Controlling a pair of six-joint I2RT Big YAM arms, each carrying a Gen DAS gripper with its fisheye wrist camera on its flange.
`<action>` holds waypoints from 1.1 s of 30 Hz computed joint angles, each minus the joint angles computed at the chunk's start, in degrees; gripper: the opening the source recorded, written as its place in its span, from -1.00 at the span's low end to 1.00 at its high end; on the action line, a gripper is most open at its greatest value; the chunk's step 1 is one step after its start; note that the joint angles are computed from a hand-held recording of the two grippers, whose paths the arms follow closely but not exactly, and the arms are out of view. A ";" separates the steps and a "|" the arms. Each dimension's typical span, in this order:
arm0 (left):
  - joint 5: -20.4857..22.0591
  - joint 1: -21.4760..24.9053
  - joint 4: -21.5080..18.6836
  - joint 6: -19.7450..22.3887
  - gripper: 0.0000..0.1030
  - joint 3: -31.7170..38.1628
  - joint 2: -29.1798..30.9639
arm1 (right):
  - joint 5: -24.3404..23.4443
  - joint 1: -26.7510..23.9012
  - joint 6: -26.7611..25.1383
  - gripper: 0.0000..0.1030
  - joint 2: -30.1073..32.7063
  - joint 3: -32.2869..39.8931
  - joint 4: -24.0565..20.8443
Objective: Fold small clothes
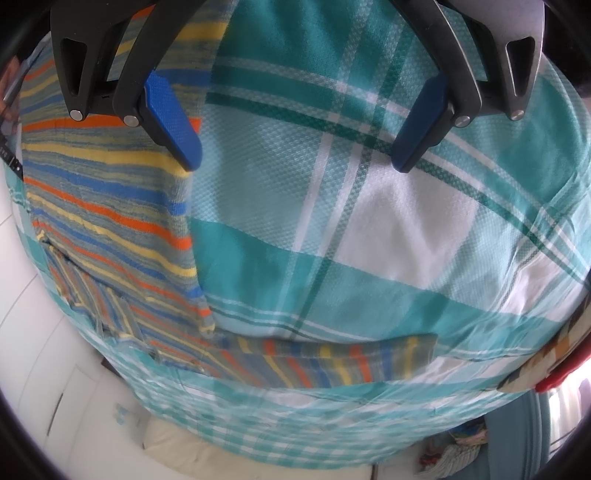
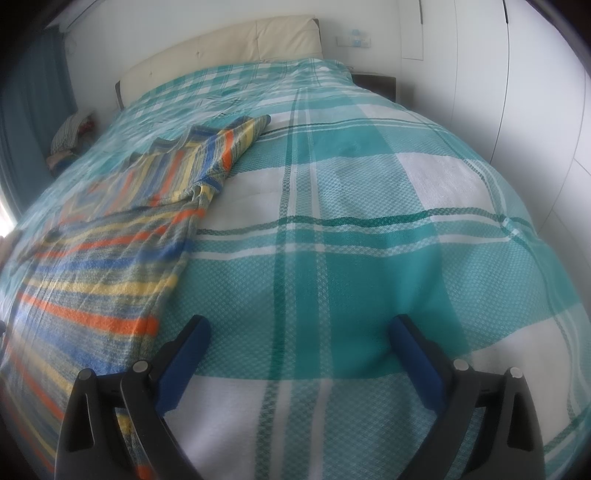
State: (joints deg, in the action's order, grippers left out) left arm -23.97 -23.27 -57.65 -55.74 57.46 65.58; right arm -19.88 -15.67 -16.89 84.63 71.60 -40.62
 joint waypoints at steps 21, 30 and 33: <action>9.01 11.47 1.26 13.23 0.98 3.29 -10.13 | 0.13 0.03 -0.04 0.90 -0.09 -0.05 0.00; 19.28 37.69 2.68 24.71 0.95 9.47 -4.31 | 0.39 0.06 -0.66 0.92 0.15 0.11 -0.16; 22.31 39.19 1.96 24.59 0.67 10.15 1.85 | 0.47 0.04 -0.76 0.92 0.16 0.10 -0.11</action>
State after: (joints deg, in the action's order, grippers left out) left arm -1.66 15.92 -55.70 -31.15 67.60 67.43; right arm -19.41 -15.63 -17.65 84.79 71.70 -40.72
